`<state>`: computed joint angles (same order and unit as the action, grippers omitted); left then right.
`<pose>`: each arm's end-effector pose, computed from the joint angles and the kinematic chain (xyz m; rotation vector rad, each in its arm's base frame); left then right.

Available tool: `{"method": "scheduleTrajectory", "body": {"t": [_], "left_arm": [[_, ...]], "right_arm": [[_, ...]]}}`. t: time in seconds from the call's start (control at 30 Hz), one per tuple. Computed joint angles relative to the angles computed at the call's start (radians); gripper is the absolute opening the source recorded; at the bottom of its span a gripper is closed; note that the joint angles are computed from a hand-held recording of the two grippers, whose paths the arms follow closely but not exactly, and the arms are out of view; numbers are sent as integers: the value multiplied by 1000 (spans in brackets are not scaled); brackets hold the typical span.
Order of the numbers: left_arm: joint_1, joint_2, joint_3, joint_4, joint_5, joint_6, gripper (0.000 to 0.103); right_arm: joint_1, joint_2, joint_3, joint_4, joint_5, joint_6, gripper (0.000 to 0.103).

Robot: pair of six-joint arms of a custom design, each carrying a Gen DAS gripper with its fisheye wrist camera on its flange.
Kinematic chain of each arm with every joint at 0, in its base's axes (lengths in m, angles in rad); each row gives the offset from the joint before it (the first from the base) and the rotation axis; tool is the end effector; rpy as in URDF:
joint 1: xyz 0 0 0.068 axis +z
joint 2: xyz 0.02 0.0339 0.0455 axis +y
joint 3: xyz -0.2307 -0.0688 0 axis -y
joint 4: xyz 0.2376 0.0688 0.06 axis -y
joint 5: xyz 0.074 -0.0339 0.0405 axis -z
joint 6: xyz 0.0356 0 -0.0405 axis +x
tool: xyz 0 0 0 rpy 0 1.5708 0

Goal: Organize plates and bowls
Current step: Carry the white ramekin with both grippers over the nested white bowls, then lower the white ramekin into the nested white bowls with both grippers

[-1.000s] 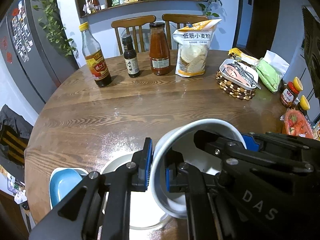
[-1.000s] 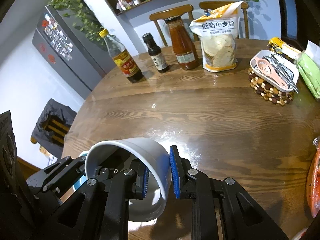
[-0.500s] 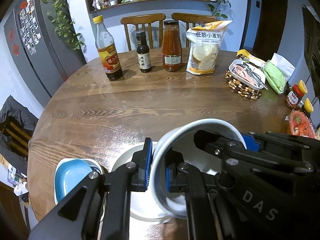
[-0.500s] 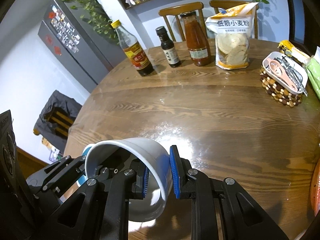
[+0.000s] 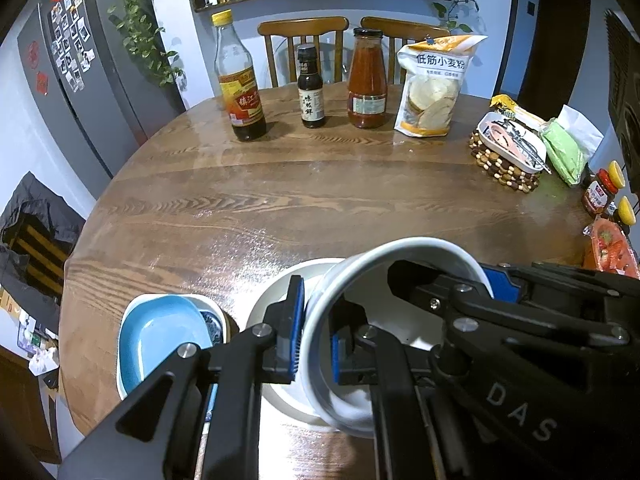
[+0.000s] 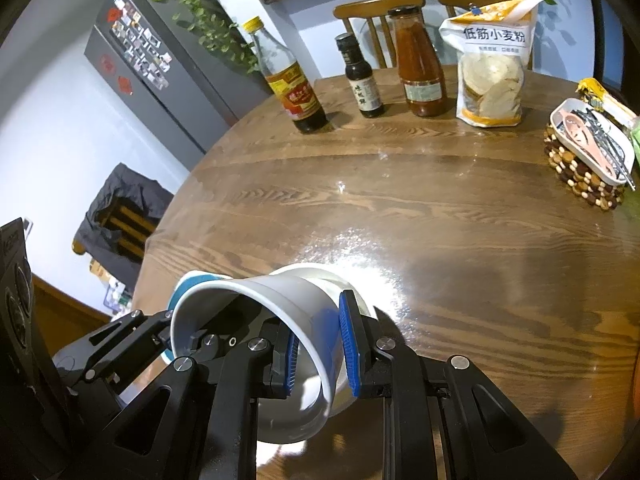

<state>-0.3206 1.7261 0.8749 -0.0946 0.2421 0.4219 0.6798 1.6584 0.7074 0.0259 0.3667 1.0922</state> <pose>0.3019 -0.1092 0.1142 0.9962 2.2888 -0.2622 0.2348 0.1734 0.0991 0.6470 2.3547 0.3457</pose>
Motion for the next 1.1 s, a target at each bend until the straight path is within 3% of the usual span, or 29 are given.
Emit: {"method": "scheduleTrajectory", "body": {"t": [0.27,1.1], "left_arm": [[31,55,55,-50,-4,4,9],[34,193,127,-69,-39,6,9]], "right_arm": [[-11,64,39,31,-54,-10,24],[-51,200,91,79,-157,-9,24]]}}
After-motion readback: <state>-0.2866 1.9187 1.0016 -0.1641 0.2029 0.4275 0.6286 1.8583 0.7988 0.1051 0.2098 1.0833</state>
